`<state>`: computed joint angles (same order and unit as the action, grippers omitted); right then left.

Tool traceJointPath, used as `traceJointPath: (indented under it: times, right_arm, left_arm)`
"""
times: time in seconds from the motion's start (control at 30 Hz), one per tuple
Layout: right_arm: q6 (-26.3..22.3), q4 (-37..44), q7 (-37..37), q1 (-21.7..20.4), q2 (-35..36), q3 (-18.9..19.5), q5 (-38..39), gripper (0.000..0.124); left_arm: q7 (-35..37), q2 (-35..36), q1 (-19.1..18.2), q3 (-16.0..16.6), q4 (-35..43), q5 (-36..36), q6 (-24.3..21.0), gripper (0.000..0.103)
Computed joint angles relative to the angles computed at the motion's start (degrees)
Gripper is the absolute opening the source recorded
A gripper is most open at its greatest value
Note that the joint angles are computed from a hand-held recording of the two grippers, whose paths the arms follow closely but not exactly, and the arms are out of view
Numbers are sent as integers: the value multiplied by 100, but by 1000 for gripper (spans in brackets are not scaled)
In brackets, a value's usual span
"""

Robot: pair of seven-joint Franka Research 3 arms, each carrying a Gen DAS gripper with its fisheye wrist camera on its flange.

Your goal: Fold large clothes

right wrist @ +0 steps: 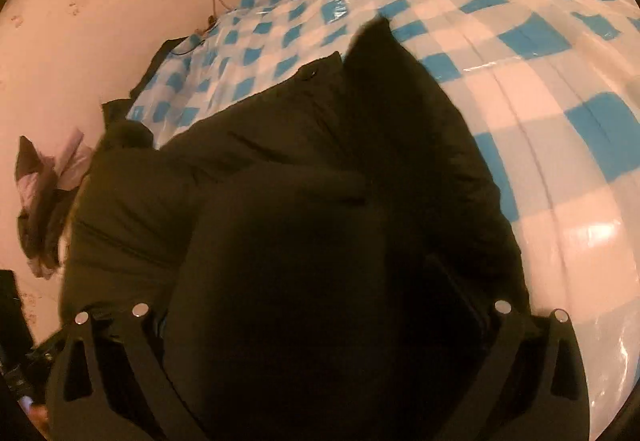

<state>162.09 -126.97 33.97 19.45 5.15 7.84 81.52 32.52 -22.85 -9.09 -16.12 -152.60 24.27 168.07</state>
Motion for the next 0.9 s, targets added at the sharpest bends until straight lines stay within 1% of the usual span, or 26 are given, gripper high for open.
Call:
traceJointPath:
  times: [0.03,0.07,0.13,0.17,0.2,0.23,0.3,0.33,0.37,0.4,0.43,0.47,0.53,0.57,0.6,0.63,0.7,0.73,0.8,0.83,0.87,0.9]
  right_arm:
    - [85,1,220,39,10,5,-275,98]
    - [51,10,517,45,11,-17,-631,98]
    - [-144,-45,1113,6,-127,-81,-1289,97]
    - [-179,-171,1297,-30,-315,-117,-1471,97]
    - [-64,-319,1187,-24,-532,-113,-1353,97]
    - [140,-543,674,24,-878,-108,-890,97]
    - [365,-987,131,163,-1514,-183,-451,97]
    - [416,-1158,39,241,-1732,-227,-384,97]
    - [516,-1407,112,296,-1977,-218,-546,97]
    - [584,-1567,368,308,-2063,-189,-907,97]
    - [639,-1756,813,251,-2085,-94,-1457,97]
    - [618,-1817,1005,263,-2026,-104,-1658,97]
    - [252,-1797,1125,385,-1750,-329,-1670,97]
    - [156,-1766,839,519,-1592,-462,-1281,97]
    - [227,-1758,550,601,-1522,-481,-908,97]
    - [314,-1798,530,608,-1532,-429,-860,97]
    - [293,-1792,729,574,-1535,-382,-1037,97]
    - [189,-1794,780,551,-1562,-406,-1091,97]
    - [-129,-1810,1056,435,-1680,-463,-1446,97]
    - [-207,-1763,1164,393,-1678,-484,-1582,97]
    - [-225,-1775,1206,365,-1800,-508,-1621,97]
    - [-91,-1784,1000,414,-1924,-551,-1388,97]
  left_arm:
    - [-76,14,135,-147,61,132,-131,93]
    - [-177,40,218,-259,130,258,-254,93]
    - [-354,35,282,-388,188,477,-438,93]
    - [-424,-3,287,-421,183,589,-488,93]
    - [-486,-37,281,-426,164,673,-512,93]
    - [-565,-80,280,-446,146,752,-550,93]
    - [-682,-161,231,-426,96,826,-567,93]
    - [-720,-177,219,-407,81,857,-565,93]
    - [-770,-196,217,-419,84,896,-596,93]
    - [-816,-208,231,-435,90,956,-621,93]
    - [-881,-217,254,-468,99,1031,-643,93]
    - [-941,-217,277,-487,101,1106,-640,93]
    - [-1047,-259,276,-541,106,1231,-700,93]
    - [-1077,-274,262,-565,125,1283,-779,93]
    - [-1120,-308,268,-641,162,1383,-945,93]
    - [-1138,-344,243,-700,204,1471,-1137,93]
    - [-1181,-421,154,-763,264,1623,-1453,93]
    - [-1215,-475,100,-778,270,1696,-1550,93]
    - [-1237,-594,-39,-764,261,1775,-1675,93]
    - [-1250,-637,-89,-761,258,1809,-1727,93]
    - [-1262,-667,-132,-766,273,1836,-1797,93]
    - [-1265,-709,-172,-767,273,1873,-1846,93]
